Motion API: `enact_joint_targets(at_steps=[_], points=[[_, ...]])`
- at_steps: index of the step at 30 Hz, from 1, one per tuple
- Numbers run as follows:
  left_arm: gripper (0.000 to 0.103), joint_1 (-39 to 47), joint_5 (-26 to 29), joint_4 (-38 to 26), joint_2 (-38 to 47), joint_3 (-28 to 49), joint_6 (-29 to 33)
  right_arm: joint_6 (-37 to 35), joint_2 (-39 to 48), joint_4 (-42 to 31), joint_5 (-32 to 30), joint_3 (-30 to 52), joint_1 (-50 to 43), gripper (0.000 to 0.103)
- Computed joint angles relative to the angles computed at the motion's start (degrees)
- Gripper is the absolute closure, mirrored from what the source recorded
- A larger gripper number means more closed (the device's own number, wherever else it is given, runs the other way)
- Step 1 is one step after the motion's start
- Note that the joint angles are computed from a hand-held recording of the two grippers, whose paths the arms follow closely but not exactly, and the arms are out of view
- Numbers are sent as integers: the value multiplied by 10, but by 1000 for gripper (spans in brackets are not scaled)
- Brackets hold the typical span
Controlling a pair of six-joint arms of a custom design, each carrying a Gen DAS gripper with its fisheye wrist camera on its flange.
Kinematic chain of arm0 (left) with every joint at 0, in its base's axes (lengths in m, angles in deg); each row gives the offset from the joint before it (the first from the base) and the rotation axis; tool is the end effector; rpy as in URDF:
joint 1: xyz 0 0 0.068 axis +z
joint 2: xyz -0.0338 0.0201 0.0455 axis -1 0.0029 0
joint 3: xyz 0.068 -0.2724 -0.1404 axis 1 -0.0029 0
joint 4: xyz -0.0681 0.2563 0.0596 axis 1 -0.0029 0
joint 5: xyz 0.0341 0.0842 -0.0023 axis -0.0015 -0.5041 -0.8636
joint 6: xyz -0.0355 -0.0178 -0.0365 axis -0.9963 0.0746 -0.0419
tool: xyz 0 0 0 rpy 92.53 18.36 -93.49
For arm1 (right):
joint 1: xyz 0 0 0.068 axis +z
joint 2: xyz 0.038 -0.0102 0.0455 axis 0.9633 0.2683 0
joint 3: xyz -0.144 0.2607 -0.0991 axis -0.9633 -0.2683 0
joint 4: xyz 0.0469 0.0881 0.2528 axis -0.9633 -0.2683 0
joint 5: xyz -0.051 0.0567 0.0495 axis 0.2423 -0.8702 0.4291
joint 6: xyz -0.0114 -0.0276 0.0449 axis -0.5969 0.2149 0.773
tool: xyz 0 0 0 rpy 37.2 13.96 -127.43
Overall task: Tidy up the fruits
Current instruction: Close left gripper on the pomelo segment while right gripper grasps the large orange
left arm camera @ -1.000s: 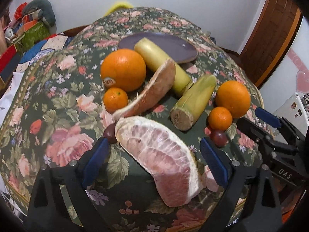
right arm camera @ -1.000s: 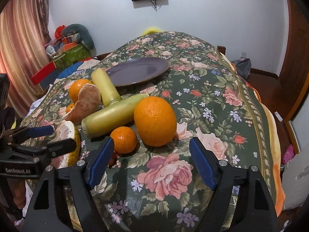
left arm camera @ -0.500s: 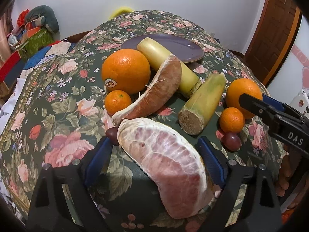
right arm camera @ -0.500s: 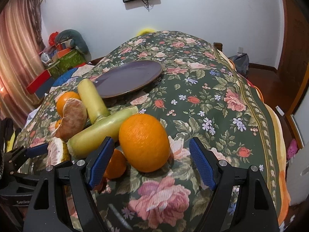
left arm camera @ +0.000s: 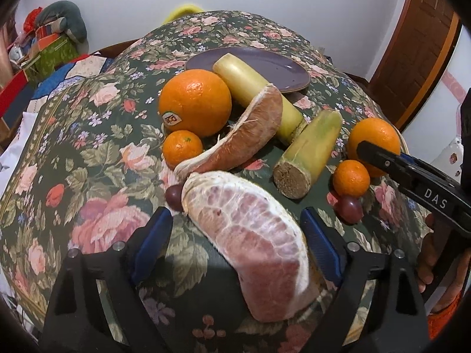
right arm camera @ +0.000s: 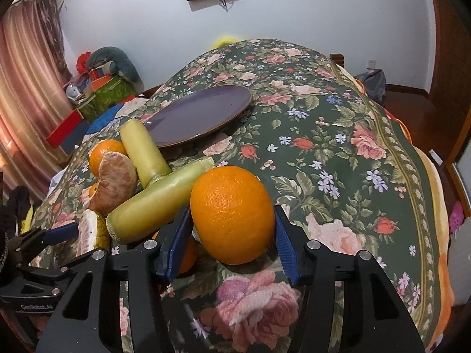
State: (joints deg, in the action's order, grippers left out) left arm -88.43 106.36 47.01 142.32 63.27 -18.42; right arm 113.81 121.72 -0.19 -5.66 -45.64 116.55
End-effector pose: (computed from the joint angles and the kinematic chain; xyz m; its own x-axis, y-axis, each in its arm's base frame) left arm 0.3067 -0.0052 0.0560 -0.7582 0.3463 -0.5524 0.4792 0.8705 -0.1121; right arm 0.2172 0.1758 0.0974 -0.6935 0.2901 -0.6595 0.1723 0.9556 0.2391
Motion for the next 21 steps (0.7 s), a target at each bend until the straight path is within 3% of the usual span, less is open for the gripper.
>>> enact_joint_targets(at_steps=[9, 11, 14, 18, 21], points=[[16, 3, -2, -27, -11, -8, -8, 12, -51, -17, 24, -25, 24, 53], [19, 0, -5, -26, -6, -6, -14, 16, -58, -17, 26, -29, 25, 53], [33, -6, 0, -21, -9, -10, -17, 19, -62, -14, 26, -35, 27, 53], [35, -17, -13, 4, -11, -22, -20, 24, -68, -18, 31, -38, 35, 53], [39, -6, 4, -11, -12, -16, -12, 28, -76, -27, 38, -39, 47, 53]])
